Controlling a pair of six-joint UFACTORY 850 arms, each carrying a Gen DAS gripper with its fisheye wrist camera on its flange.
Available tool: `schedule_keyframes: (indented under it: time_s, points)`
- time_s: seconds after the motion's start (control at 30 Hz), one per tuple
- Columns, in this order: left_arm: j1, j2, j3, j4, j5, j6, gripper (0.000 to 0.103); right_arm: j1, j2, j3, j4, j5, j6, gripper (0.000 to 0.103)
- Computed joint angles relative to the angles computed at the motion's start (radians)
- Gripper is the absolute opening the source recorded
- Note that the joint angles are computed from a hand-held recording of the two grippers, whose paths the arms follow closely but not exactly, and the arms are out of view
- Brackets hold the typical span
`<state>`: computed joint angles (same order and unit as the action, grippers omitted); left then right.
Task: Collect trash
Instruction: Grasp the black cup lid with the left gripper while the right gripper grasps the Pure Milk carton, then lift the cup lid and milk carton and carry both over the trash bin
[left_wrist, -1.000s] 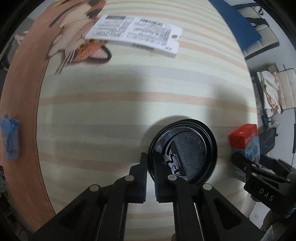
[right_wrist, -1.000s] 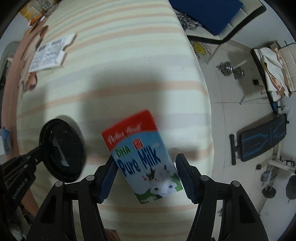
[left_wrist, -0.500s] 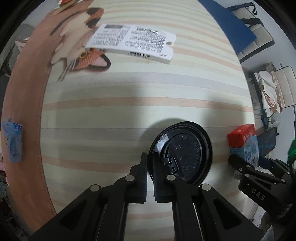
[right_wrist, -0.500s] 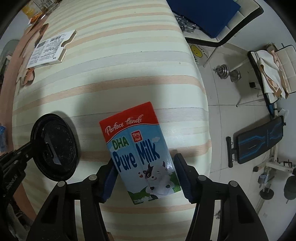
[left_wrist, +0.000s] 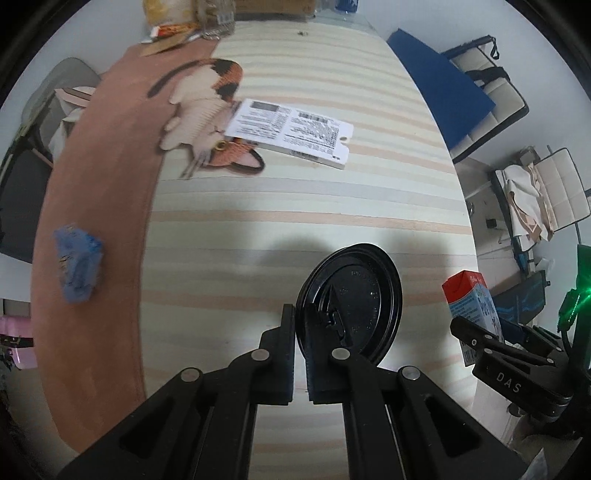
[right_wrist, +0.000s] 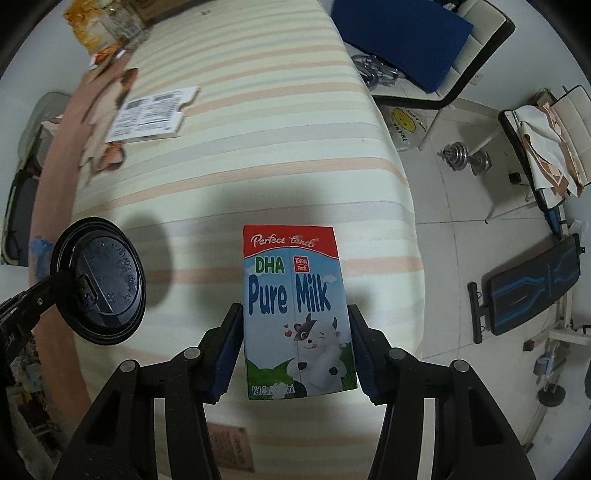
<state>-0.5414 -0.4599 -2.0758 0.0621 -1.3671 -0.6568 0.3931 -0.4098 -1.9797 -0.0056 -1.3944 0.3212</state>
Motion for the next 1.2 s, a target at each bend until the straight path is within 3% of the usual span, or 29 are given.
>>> schedule_keyframes:
  time_s: [0.33, 0.5, 0.67, 0.73, 0.97, 1.07, 1.2]
  points:
    - [-0.039, 0.192, 0.17, 0.043, 0.045, -0.052, 0.002, 0.098, 0.159, 0.125, -0.001, 0.051, 0.083, 0.056]
    - [-0.086, 0.339, 0.312, 0.063, 0.083, -0.087, 0.002, 0.2, 0.294, 0.246, -0.044, 0.086, 0.199, 0.055]
    - [-0.143, 0.522, 0.491, 0.063, 0.114, -0.104, 0.002, 0.373, 0.441, 0.387, -0.143, 0.098, 0.43, 0.055]
    - [-0.167, 0.608, 0.574, 0.059, 0.117, -0.119, 0.002, 0.473, 0.507, 0.452, -0.194, 0.083, 0.568, 0.055]
    - [-0.249, 0.872, 0.829, -0.01, 0.048, -0.212, 0.002, 0.803, 0.648, 0.653, -0.208, 0.034, 0.98, 0.055]
    - [-0.267, 0.955, 0.943, -0.061, 0.025, -0.247, 0.002, 0.9, 0.687, 0.759, -0.147, 0.078, 1.103, 0.055]
    - [-0.262, 1.034, 1.123, -0.119, 0.051, -0.275, 0.002, 0.949, 0.712, 0.91, -0.074, 0.193, 1.168, 0.055]
